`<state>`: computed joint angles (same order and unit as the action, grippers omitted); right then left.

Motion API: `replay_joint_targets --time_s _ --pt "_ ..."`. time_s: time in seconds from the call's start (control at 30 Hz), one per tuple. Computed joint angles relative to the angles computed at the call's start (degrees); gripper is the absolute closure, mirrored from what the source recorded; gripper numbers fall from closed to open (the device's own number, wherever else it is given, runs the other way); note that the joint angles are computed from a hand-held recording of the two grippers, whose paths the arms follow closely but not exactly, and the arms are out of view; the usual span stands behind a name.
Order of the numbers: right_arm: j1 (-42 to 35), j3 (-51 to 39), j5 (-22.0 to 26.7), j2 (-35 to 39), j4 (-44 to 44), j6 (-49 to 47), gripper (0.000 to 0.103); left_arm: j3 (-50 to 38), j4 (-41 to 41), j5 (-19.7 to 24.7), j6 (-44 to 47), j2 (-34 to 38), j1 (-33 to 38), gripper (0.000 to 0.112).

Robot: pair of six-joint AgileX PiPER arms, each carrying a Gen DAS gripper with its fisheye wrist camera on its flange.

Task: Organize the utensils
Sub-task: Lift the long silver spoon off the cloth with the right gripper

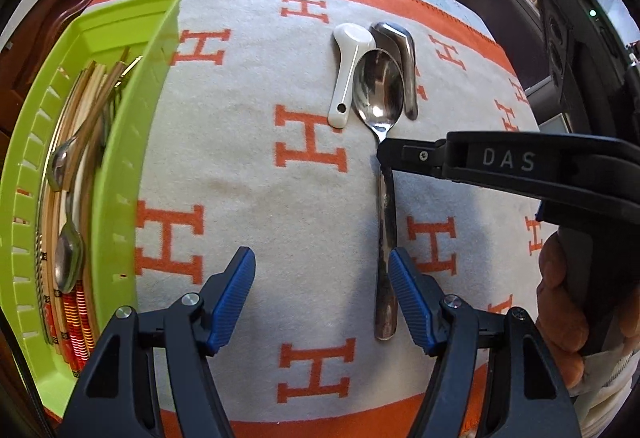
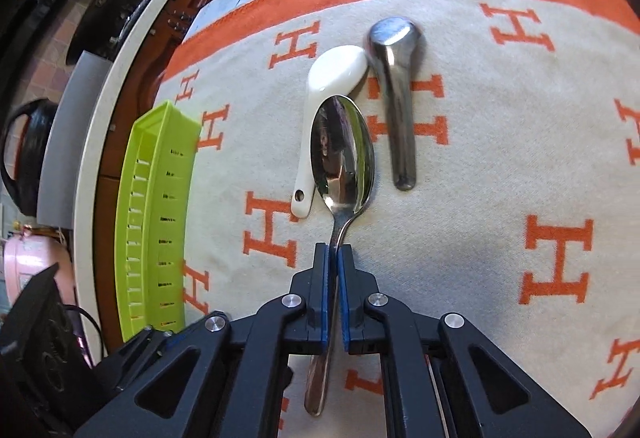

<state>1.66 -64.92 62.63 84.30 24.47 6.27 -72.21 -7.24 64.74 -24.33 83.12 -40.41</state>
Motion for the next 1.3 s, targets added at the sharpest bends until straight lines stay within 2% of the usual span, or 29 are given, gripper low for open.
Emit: replay_joint_targets --time_s 0.2,0.43,0.57,0.73,0.87,1.03,1.17,1.3 --pt "5.1 -3.9 0.9 1.0 -6.6 6.5 0.101 0.9 -1.6 0.7 1.6 -3.5 3.3 0.045" --pt "11.9 -7.7 3.8 2.4 -14.6 12.5 0.101 3.6 -5.4 1.9 6.5 -8.9 11.2 0.045" --pt "13.3 -8.4 4.6 3.9 -14.9 13.5 0.103 5.8 -9.5 2.3 11.1 -11.1 16.2 0.046" --pt "16.7 -10.5 5.8 4.3 -16.9 16.4 0.103 6.2 -10.1 3.0 13.1 -12.8 17.7 0.047" --pt "12.7 -11.4 6.6 5.8 -10.3 12.5 0.103 6.2 -11.8 4.3 15.7 -14.7 20.3 0.047" --pt "7.7 -7.9 5.4 5.0 -7.4 9.8 0.1 6.9 -12.8 4.5 16.8 -15.4 21.5 0.047" --pt "7.3 -7.9 5.8 5.1 -7.2 8.6 0.099 7.6 -14.6 4.4 17.8 -15.2 22.8 0.047" --pt "7.3 -8.4 5.5 6.5 -6.6 6.7 0.089 8.3 -15.7 4.9 19.3 -16.2 24.0 0.047"
